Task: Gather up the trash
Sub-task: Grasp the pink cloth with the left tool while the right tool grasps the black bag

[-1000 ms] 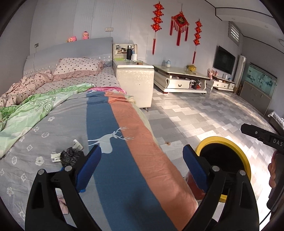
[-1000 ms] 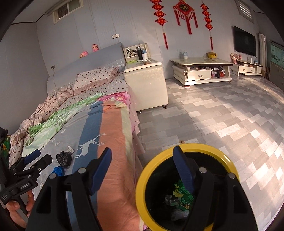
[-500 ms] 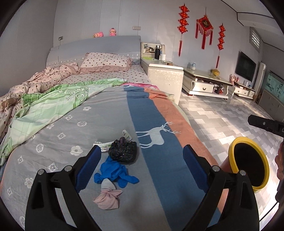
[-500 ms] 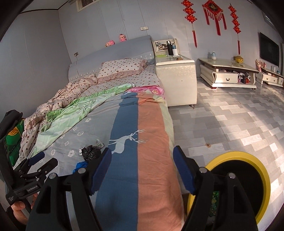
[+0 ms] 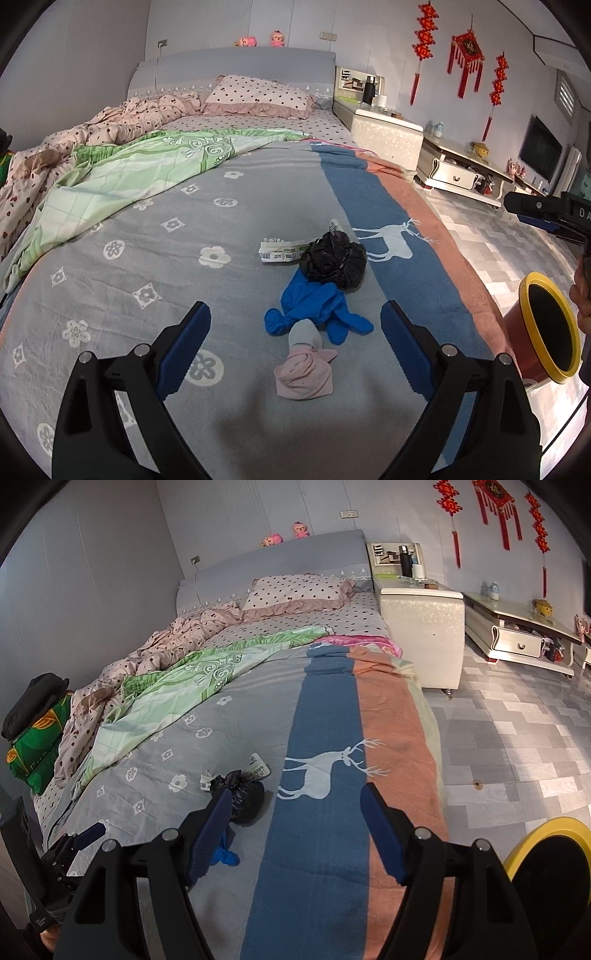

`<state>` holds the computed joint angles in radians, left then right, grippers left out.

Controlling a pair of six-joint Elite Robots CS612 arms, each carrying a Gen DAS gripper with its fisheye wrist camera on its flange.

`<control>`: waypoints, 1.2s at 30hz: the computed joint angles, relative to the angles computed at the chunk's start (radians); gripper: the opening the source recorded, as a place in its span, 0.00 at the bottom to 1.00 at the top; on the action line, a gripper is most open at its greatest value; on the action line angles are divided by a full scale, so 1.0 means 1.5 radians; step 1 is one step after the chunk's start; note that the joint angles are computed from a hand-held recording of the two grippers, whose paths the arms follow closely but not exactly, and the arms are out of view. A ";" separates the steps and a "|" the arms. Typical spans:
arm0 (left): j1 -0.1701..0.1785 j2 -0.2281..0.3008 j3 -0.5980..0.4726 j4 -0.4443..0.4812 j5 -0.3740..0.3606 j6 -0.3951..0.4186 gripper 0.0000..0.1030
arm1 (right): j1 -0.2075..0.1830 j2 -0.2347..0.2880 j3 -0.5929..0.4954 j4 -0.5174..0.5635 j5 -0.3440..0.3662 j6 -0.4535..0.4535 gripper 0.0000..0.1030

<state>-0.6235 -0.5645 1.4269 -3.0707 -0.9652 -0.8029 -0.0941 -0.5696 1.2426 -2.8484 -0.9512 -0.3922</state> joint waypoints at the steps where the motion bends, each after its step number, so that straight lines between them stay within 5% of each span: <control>1: 0.001 0.001 0.004 0.000 -0.003 -0.004 0.87 | 0.005 0.004 -0.005 0.007 -0.004 -0.005 0.67; 22: 0.037 0.067 -0.038 -0.012 -0.123 -0.032 0.84 | 0.083 0.111 -0.163 0.168 -0.066 -0.084 0.67; 33: 0.048 0.090 -0.064 -0.046 -0.195 -0.006 0.43 | 0.104 0.155 -0.230 0.218 -0.087 -0.119 0.66; 36: 0.046 0.092 -0.065 -0.057 -0.202 0.008 0.32 | 0.108 0.162 -0.241 0.230 -0.090 -0.123 0.58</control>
<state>-0.5548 -0.4259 1.3289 -3.1568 -1.2684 -0.7913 0.0679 -0.3262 0.8810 -2.5032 -1.0860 -0.5769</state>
